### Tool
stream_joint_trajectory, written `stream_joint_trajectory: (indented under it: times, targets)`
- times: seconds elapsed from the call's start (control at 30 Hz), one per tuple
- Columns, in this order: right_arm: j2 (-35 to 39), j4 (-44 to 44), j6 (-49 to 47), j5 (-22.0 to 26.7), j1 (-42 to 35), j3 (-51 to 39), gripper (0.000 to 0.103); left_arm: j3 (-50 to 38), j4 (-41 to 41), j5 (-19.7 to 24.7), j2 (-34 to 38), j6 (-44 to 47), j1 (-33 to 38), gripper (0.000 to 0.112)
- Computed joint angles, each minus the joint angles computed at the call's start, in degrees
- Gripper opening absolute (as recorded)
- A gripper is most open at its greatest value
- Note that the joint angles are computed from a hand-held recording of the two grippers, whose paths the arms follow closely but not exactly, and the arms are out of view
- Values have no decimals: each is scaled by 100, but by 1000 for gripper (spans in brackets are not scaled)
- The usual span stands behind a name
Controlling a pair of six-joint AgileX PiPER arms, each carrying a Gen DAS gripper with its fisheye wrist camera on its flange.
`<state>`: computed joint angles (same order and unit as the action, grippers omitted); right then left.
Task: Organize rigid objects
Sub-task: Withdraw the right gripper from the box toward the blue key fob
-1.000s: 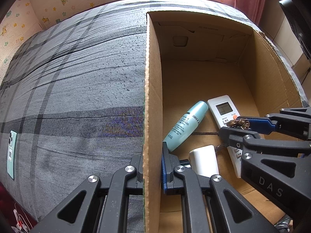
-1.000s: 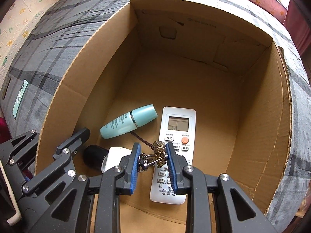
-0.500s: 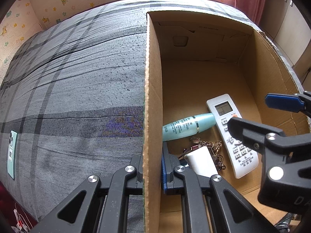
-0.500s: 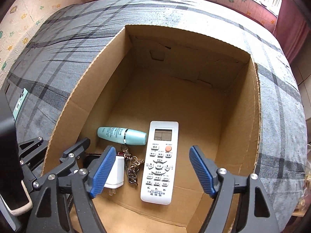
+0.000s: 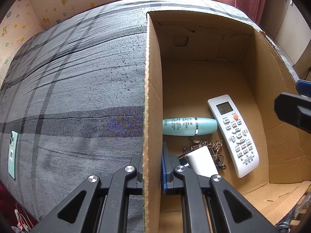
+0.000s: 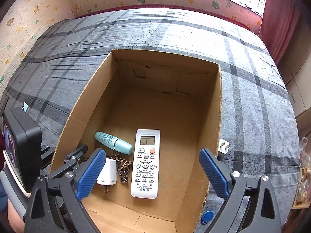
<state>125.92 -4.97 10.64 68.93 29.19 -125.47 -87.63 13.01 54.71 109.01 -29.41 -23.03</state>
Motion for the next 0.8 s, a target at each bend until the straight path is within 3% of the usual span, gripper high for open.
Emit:
stream_joint_trajectory:
  times: [0.8]
  targets:
    - [-1819,-143,148,-761,-944,2344,99,-56,-2,45,24,12,7,11]
